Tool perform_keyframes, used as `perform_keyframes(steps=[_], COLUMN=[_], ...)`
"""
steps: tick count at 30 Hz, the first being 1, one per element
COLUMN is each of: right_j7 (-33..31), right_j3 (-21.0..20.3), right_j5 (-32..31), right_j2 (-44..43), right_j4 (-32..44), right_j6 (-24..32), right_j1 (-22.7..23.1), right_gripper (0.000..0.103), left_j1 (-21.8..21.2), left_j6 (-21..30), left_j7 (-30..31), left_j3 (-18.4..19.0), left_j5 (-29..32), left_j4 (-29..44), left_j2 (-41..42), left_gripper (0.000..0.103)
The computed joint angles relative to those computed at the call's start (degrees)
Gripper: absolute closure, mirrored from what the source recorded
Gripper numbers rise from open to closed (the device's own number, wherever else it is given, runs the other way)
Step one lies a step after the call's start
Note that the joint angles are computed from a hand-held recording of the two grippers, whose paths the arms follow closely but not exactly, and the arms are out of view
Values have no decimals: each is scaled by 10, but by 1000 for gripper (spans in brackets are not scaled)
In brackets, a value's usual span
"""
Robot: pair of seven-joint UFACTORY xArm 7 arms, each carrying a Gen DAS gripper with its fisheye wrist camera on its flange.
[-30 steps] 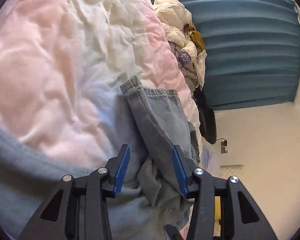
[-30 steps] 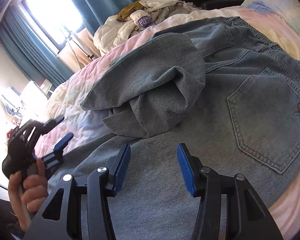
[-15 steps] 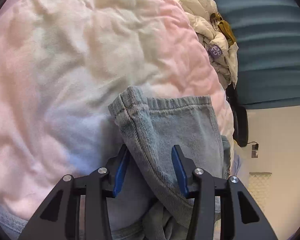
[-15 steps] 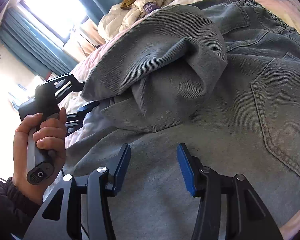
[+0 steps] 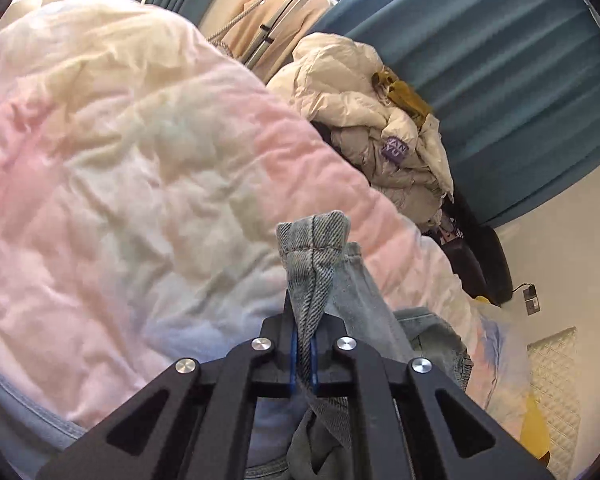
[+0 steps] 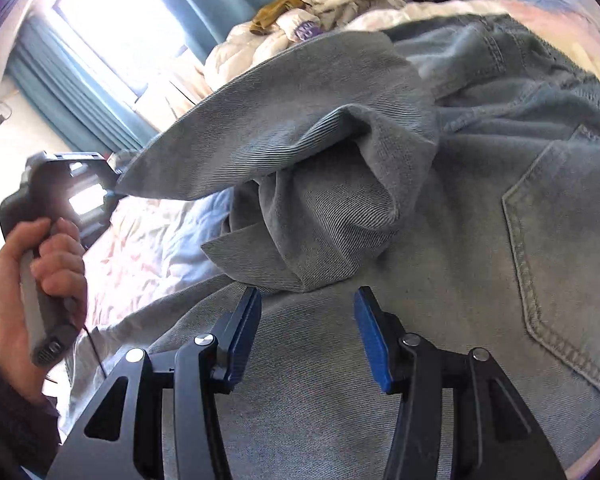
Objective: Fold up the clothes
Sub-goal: 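Grasp the jeans cuff with the left tool and lift it, then carry the held cuff with the left tool over the other leg and release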
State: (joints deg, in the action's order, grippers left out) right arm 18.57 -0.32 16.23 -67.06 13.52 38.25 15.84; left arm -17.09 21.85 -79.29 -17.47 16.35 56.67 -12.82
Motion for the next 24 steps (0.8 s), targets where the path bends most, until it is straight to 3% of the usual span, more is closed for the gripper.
perform_keyframes(steps=[6,14,24], right_j7=[-10,8,6], right_j3=[-11,10,7], right_j5=[19,24,2], right_j2=[-20,-8,-43], right_j4=[-11,-16,-34], right_j6=[-32,-56,-27], right_j1=[22,44,38], right_gripper=[54,54,54], left_j1=[57,145,244], left_j6=[65,170,281], left_j7=[3,102,151], left_j3=[0,30,45], left_j5=[45,38,23], left_j4=[-11,-15,20], left_j2=[-120,-249,-275], left_gripper=[99,99,100])
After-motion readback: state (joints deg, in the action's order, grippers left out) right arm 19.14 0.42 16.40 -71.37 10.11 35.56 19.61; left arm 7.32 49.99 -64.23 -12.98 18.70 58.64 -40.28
